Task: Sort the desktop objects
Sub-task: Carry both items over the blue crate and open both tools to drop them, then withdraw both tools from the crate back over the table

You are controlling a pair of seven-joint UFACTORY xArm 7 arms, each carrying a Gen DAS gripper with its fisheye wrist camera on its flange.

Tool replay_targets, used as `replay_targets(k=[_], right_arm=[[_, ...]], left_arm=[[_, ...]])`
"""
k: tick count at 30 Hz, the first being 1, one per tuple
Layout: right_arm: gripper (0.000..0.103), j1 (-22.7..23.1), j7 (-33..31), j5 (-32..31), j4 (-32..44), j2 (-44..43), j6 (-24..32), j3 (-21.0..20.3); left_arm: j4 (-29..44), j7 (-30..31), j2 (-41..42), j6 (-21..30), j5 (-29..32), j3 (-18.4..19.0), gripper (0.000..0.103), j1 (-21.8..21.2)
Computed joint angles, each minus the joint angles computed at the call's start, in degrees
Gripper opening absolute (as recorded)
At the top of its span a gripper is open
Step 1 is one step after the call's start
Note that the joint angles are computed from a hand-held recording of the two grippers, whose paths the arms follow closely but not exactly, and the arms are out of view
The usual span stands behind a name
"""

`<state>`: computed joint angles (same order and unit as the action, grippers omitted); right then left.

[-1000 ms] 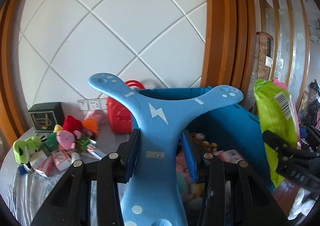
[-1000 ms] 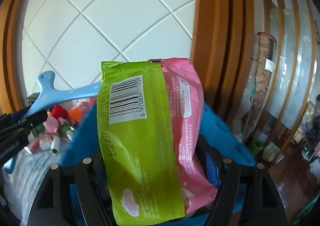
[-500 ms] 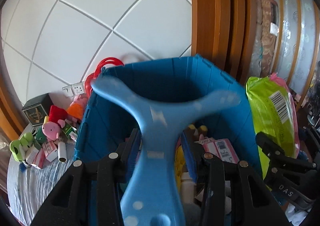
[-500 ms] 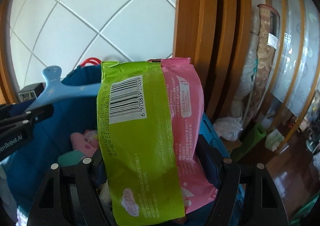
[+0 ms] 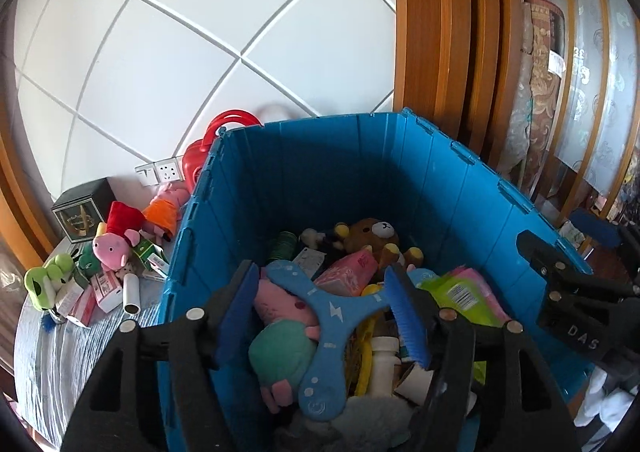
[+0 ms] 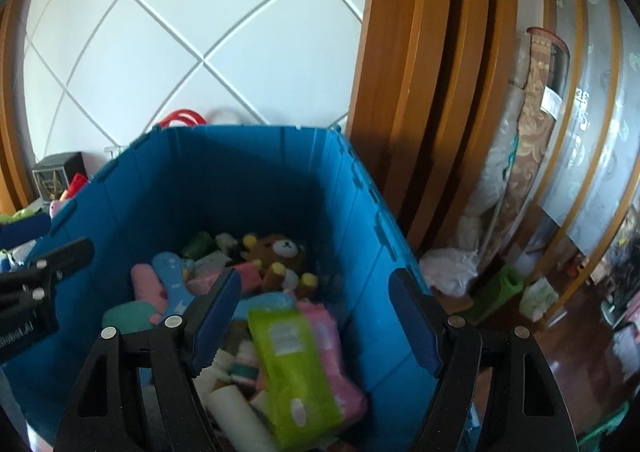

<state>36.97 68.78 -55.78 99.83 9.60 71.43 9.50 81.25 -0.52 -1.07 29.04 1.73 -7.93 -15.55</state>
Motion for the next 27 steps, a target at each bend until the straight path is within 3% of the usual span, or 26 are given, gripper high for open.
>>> replay_targets(k=[1,6,12,16,19,21,24,27], right_arm=[[0.091,0.35,0.69,-0.72,-0.5,-0.51,0.15,0.12],[0.103,1.26,4.37,-3.82,-3.77,-3.51,0.05,1.79],[0.103,0.34,8.84,-4.27,-9.02,-7.29,-1.89,4.8],[0.103,0.56,11.25,-5.54,-9.85,-7.56,-2.29,6.68],[0.103,1.34,11.95,-6.54,-8.75,-6.2,-3.42,7.3],[0.103,2.04,12.05,-7.0,-7.73,-5.09,-4.69,7.15],[0.103,4.06,11.31,-8.05,-3.9,-1.72,-6.18,6.54],[0.103,7.2,9.36,-9.36,2.29,3.04,-6.9,5.28]], left_arm=[[-0.89,0.7,-0.79,-0.51,-0.98,0.17,0.065,0.1],[-6.91,2.53,-6.11,-4.29,-3.8,0.89,0.065,0.61],[-15.15,4.34,-13.29,-9.11,-7.26,2.24,0.065,0.7],[-19.35,3.16,-17.24,-12.04,-6.29,2.19,0.065,2.2],[-22.06,0.63,-20.08,-13.61,-3.71,1.64,0.069,4.87],[-23.87,-0.24,-21.95,-14.65,-2.69,2.15,0.081,6.24],[-26.5,-1.21,-24.6,-16.33,-1.85,3.41,0.081,8.24],[-28.38,0.96,-26.72,-17.39,-3.41,7.5,0.081,7.74]])
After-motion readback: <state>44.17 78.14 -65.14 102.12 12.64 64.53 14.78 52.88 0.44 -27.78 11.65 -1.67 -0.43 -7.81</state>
